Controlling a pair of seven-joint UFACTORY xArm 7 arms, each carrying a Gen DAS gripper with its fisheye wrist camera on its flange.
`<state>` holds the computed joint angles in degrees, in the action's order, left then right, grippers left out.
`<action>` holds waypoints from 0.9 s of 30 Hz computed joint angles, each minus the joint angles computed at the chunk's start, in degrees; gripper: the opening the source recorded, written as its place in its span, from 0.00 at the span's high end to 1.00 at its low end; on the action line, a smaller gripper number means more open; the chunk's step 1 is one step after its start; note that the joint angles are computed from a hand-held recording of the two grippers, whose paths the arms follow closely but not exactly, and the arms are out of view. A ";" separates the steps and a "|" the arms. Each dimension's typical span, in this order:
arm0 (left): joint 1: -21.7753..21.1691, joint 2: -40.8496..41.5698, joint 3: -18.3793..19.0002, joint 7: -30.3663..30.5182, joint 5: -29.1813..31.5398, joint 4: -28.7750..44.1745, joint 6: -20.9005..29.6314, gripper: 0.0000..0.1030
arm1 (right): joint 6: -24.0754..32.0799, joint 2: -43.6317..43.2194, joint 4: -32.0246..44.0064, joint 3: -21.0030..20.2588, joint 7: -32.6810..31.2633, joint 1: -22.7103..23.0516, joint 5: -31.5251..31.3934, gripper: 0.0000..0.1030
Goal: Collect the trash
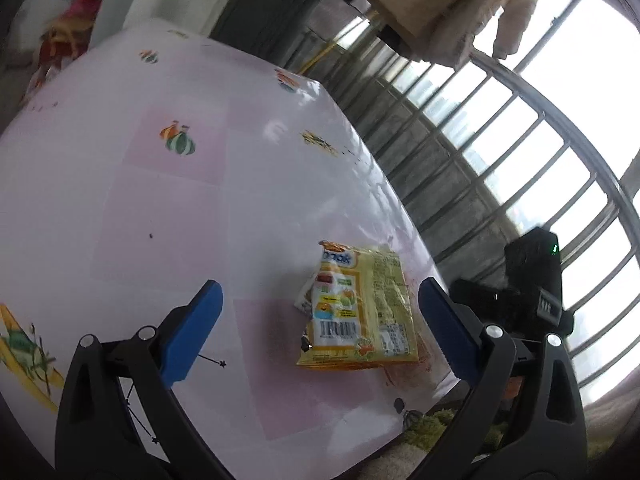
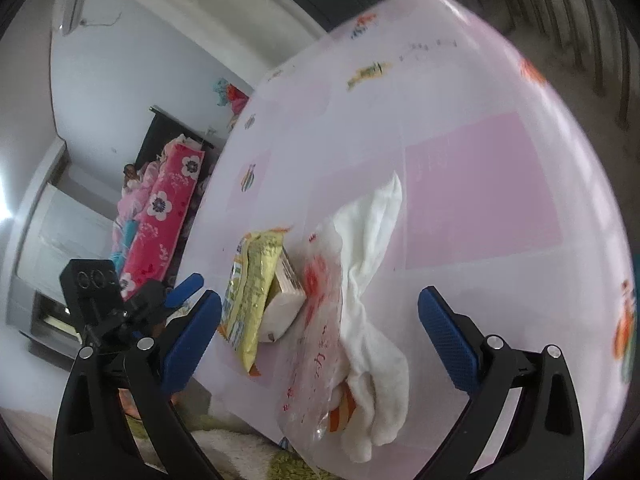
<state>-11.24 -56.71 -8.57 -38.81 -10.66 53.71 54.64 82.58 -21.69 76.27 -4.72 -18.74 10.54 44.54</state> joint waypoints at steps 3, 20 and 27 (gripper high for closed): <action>-0.92 2.00 -0.26 1.54 0.24 1.32 0.27 0.17 | -2.97 -0.58 0.09 1.34 0.33 -0.44 -2.84 0.17; -1.76 7.32 -2.25 3.24 1.81 5.26 5.60 0.55 | -7.79 -2.37 -1.38 2.03 -0.34 0.97 -12.71 0.57; -3.77 6.82 -2.76 9.09 3.48 6.82 4.27 0.62 | -7.13 -2.06 -0.54 1.87 -0.69 1.24 -11.43 0.60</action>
<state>-15.01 -49.90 -11.32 -29.72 -7.18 60.53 58.91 75.45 -23.75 75.74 -2.85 -19.43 11.79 33.11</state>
